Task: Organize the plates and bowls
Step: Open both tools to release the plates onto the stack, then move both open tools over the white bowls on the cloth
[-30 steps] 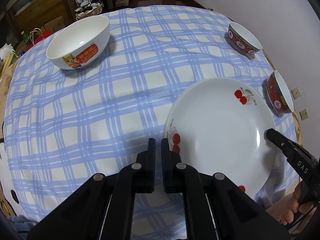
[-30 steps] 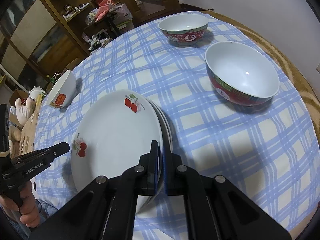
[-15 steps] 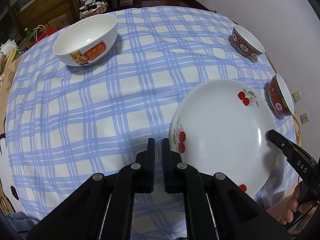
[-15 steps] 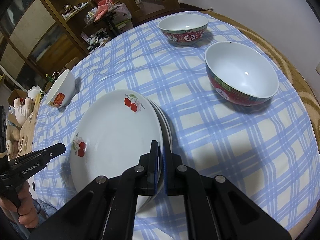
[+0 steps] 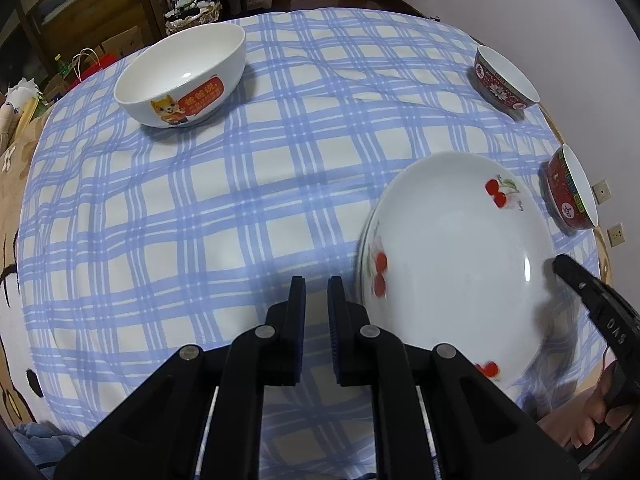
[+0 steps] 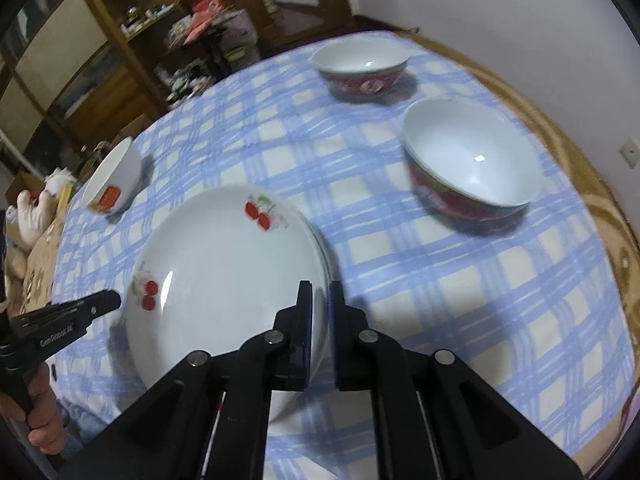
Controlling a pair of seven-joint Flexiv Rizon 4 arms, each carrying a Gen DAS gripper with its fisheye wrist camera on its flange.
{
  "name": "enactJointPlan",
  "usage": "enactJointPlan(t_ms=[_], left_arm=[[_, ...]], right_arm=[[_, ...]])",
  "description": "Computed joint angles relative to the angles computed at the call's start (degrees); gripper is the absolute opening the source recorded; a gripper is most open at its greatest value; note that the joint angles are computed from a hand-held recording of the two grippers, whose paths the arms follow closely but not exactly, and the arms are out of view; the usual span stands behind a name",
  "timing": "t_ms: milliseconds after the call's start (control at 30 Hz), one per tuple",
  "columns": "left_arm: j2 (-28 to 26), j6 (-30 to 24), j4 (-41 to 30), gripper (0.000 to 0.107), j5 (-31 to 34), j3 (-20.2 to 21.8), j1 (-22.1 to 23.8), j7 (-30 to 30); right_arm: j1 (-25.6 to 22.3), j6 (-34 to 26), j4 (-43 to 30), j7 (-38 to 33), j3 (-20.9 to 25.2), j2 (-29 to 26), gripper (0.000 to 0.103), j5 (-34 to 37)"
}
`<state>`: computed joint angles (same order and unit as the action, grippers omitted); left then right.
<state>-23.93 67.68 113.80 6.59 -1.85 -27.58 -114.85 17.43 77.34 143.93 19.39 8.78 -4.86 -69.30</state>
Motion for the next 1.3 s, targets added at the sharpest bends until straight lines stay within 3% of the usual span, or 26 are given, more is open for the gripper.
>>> enactJointPlan(t_ms=[67, 367, 433, 500, 567, 667, 767, 933, 1033, 1100, 1300], left_arm=[[0.0, -0.3, -0.2, 0.011, 0.4, 0.3, -0.2, -0.2], [0.4, -1.8, -0.5, 0.018, 2.5, 0.9, -0.9, -1.6], [0.5, -2.4, -0.7, 0.019, 3.3, 1.1, -1.1, -2.0], [0.7, -2.5, -0.6, 0.022, 3.6, 1.0, -1.0, -2.2], [0.9, -2.0, -0.3, 0.023, 3.9, 0.9, -0.9, -2.3], [1.5, -1.6, 0.1, 0.025, 4.5, 0.9, -0.9, -2.3], [2.2, -1.8, 0.3, 0.036, 5.5, 1.4, -1.2, -3.3], [3.6, -2.9, -0.7, 0.053, 8.8, 2.1, -1.5, -4.8], [4.4, -2.1, -0.4, 0.07, 7.9, 1.3, -0.2, -4.1], [5.1, -1.9, -0.6, 0.079, 8.6, 1.7, -0.1, -4.9], [7.4, -1.4, -0.6, 0.089, 10.2, 2.0, 0.7, -6.5]], right_arm=[[-1.4, 2.5, 0.6, 4.4, -1.2, 0.9, 0.009, -5.5], [-1.9, 1.7, 1.1, 3.6, 0.0, 0.9, 0.009, -2.1], [-1.8, 1.3, 1.4, 3.7, 0.2, 1.3, 0.015, -1.6], [-1.8, 0.8, 1.7, 4.3, 0.2, 1.8, 0.032, -1.6], [-2.3, 1.1, 1.8, 6.5, -0.2, 2.3, 0.035, -4.2], [-2.3, 1.0, 1.8, 5.5, 0.4, 2.2, 0.037, -2.8], [-1.3, -0.9, 1.6, 2.5, 1.4, 2.6, 0.045, 1.0], [-0.8, -3.0, 1.2, 2.2, 1.8, 3.8, 0.061, 0.5], [0.2, -5.7, 0.6, -0.4, 2.8, 4.1, 0.074, 3.7], [0.8, -7.2, 0.2, -1.0, 3.0, 4.2, 0.09, 4.9], [1.7, -10.9, -0.9, -2.0, 3.9, 5.7, 0.097, 5.8]])
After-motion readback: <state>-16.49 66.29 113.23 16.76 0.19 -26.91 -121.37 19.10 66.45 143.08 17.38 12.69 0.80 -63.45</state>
